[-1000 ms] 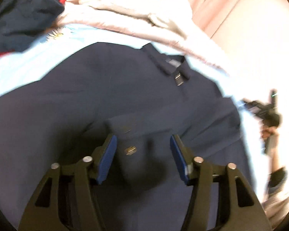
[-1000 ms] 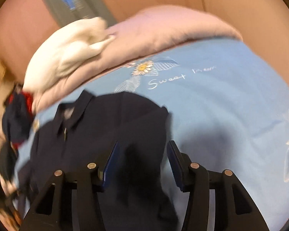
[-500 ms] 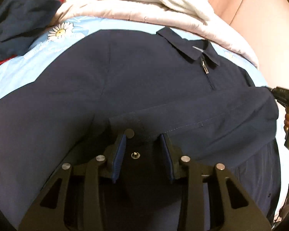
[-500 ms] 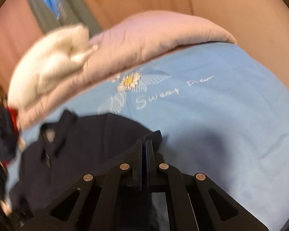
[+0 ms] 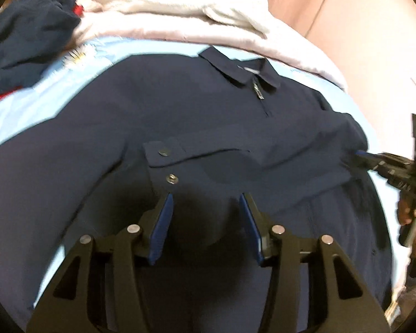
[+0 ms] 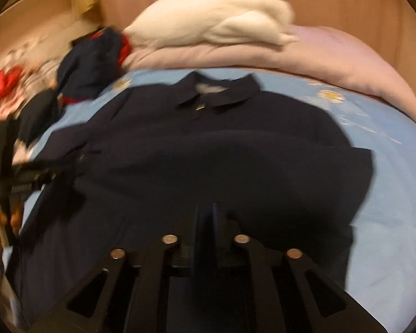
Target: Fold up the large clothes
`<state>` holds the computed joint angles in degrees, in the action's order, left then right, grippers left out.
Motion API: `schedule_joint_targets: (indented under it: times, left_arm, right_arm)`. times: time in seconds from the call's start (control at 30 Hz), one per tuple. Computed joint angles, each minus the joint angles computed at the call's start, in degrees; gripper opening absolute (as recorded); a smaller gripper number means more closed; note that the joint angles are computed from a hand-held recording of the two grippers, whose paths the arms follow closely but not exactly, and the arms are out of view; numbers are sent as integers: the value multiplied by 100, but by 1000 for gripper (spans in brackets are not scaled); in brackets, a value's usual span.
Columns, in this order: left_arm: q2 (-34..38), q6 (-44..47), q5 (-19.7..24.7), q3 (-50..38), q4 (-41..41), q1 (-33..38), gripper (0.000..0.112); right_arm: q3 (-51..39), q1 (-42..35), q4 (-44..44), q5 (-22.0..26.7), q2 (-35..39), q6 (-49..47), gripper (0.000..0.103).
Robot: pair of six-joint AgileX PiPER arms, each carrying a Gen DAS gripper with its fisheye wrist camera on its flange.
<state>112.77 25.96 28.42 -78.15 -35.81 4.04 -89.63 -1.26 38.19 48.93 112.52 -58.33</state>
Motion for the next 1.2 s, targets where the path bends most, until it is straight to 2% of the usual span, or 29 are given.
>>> schedule_joint_targets:
  times: [0.03, 0.1, 0.17, 0.3, 0.37, 0.43, 0.47, 0.57, 0.6, 0.63, 0.7, 0.77, 0.83, 0.9, 0.93, 0.97, 1.03, 1.13, 1.2]
  left_arm:
    - [66, 46, 179, -92, -33, 38, 54]
    - [318, -465, 561, -387, 530, 15, 53]
    - [561, -623, 1062, -620, 709, 62, 53]
    - [315, -72, 1144, -278, 428, 213, 53]
    - [210, 19, 1093, -132, 444, 271, 53]
    - [77, 7, 1027, -34, 390, 329, 53]
    - [-48, 217, 903, 54, 81, 377, 54]
    - [-234, 624, 532, 100, -665, 373, 57]
    - [-205, 676, 391, 13, -891, 332, 60]
    - [-146, 564, 259, -94, -949, 275, 65]
    - [173, -214, 93, -554, -377, 64, 65]
    - [471, -1324, 106, -894, 767, -149, 63]
    - [845, -2188, 217, -1146, 1871, -328, 64]
    - [949, -2433, 95, -1079, 2244, -405, 66]
    - [883, -2214, -77, -927, 2089, -387, 66]
    - [799, -2169, -87, -846, 2070, -369, 65]
    - [619, -1733, 6, -652, 1535, -192, 65]
    - [-204, -429, -315, 521, 256, 207, 65]
    - [-831, 496, -504, 1379, -789, 508, 65]
  right_arm:
    - [-66, 46, -111, -9, 64, 115, 34]
    - [-428, 287, -848, 171, 342, 753, 33]
    - [-685, 452, -1546, 493, 562, 1308, 23]
    - [-368, 295, -1671, 1004, 343, 1102, 22]
    - [-97, 156, -1639, 1053, 137, 854, 22]
    - [-15, -43, -1209, 1142, -35, 468, 22]
    - [26, -178, -782, 1093, -157, 216, 22]
    - [-167, -243, -193, 516, -236, 230, 22]
    - [-287, -168, -142, 107, -196, 534, 22]
    - [-537, -116, -155, -72, -45, 878, 22]
    - [-872, -8, -274, -399, 254, 1356, 22]
    - [-1182, 233, -1201, -486, 588, 2152, 22]
    - [-902, 484, -2215, -889, 751, 2785, 22]
    - [-702, 510, -2409, -1188, 860, 2823, 22]
    - [-529, 444, -2162, -1319, 779, 2655, 22]
    - [-374, 388, -2006, -1343, 650, 2701, 22]
    - [139, 277, -1453, -1512, 275, 2350, 22]
    - [1208, 111, -105, -1716, -404, 751, 27]
    - [1731, 196, -46, -1861, -567, 308, 32]
